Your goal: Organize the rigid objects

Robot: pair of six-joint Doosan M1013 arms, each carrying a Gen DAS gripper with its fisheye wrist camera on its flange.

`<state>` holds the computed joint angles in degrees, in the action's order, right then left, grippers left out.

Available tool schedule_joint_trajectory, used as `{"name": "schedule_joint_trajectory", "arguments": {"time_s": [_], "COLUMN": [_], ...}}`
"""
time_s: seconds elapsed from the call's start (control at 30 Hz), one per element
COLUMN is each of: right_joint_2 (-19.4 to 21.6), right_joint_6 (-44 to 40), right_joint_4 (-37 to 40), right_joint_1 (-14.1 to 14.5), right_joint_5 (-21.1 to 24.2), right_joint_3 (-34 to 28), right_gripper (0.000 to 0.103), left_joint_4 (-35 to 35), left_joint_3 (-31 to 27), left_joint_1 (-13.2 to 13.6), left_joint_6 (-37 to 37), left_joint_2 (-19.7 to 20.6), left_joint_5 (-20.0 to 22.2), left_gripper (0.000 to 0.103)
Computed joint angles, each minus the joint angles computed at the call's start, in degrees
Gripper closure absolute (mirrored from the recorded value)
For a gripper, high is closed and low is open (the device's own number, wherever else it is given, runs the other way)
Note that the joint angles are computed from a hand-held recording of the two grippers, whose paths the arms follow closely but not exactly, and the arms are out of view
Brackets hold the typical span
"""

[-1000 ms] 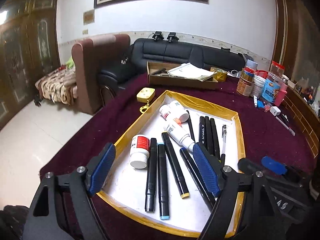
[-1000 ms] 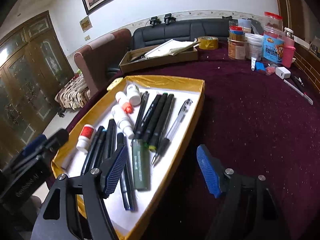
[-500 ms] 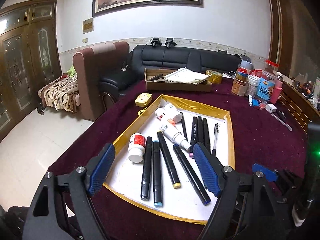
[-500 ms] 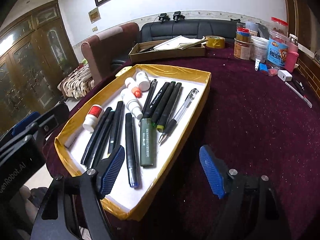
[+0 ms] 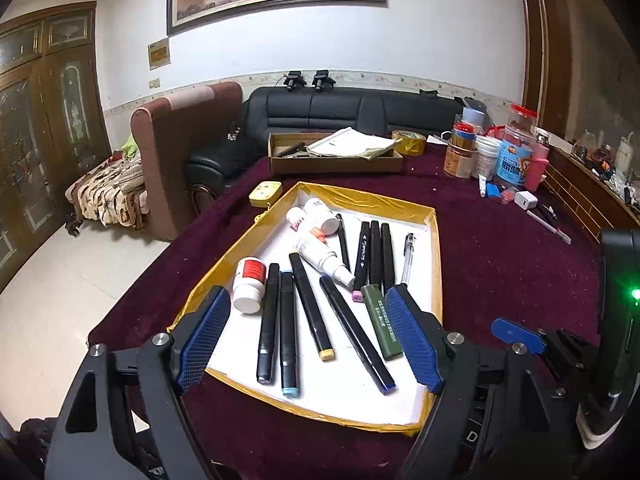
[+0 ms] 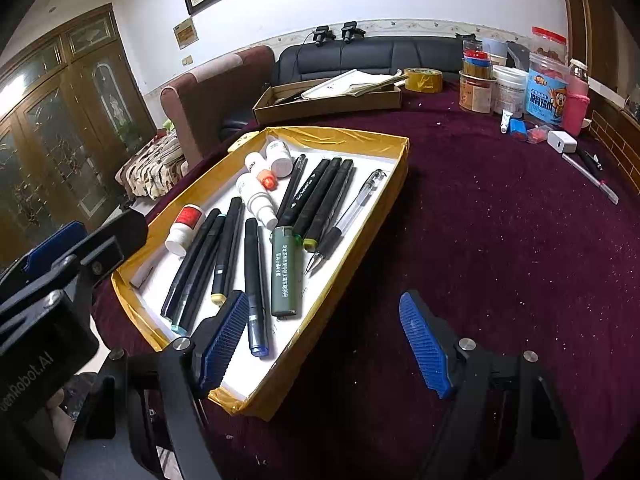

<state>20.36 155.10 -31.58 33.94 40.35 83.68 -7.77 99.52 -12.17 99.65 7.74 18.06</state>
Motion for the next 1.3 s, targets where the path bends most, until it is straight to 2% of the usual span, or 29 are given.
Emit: {"name": "schedule_joint_trajectory", "arguments": {"time_s": [0.33,0.53,0.87,1.3], "right_joint_2": [-0.1,-0.1,0.2,0.3], "right_joint_6": [-0.3,-0.2,-1.0,-0.9], "right_joint_4": [2.0,2.1,3.1,3.3], "right_joint_1": [-0.2,-0.2,-0.3,-0.4], "right_joint_5": [-0.6,-0.6,-0.4,-0.4], "right_joint_3": [0.4,0.5,0.3,0.2], "right_gripper": [0.029,0.029,0.029,0.029], "left_joint_4": [-0.2,8.4,2.8,2.5], "left_joint_3": [0.1,1.5,0.6,0.5], "left_joint_1": [-0.1,-0.9,-0.6,-0.8], "left_joint_6": [0.5,-7.5,-2.5,-2.5], "left_joint_2": [0.0,-0.9,-0.2,-0.1], "left_joint_5": [0.5,-2.8,-0.3,0.4], "left_gripper": [0.022,0.022,0.022,0.022]}}
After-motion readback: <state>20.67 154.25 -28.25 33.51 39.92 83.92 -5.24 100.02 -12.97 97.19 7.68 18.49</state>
